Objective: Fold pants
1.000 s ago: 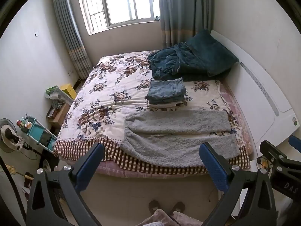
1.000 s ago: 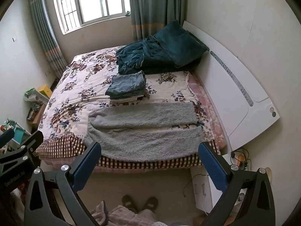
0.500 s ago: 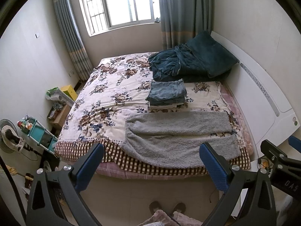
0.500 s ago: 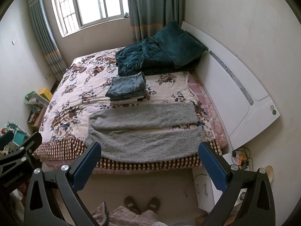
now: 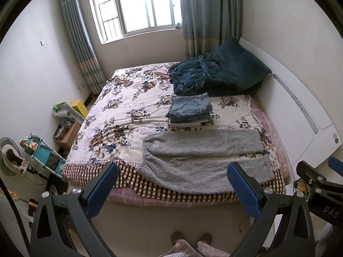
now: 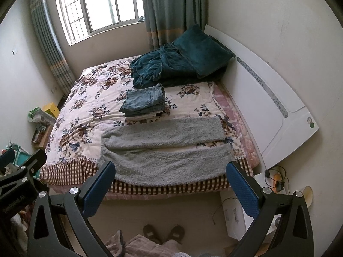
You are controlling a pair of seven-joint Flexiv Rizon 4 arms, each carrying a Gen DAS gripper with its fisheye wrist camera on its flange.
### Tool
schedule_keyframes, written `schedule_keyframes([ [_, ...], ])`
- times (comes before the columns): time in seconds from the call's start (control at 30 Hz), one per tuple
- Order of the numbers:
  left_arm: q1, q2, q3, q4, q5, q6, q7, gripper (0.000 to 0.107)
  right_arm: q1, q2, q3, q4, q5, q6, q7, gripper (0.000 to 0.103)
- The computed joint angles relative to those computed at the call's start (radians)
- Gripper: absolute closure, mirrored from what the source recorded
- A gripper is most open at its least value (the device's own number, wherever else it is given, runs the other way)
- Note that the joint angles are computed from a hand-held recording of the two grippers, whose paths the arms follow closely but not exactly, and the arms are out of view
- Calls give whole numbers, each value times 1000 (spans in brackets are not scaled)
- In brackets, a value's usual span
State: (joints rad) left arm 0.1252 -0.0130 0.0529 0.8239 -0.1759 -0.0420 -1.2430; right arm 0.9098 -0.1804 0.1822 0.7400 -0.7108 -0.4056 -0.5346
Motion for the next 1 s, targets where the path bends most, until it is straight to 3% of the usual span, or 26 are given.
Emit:
schedule_keyframes([
  [1.0,-13,6,-4,11,12,9,-7,4,-3,4,0,-3,-2,2,5,0],
])
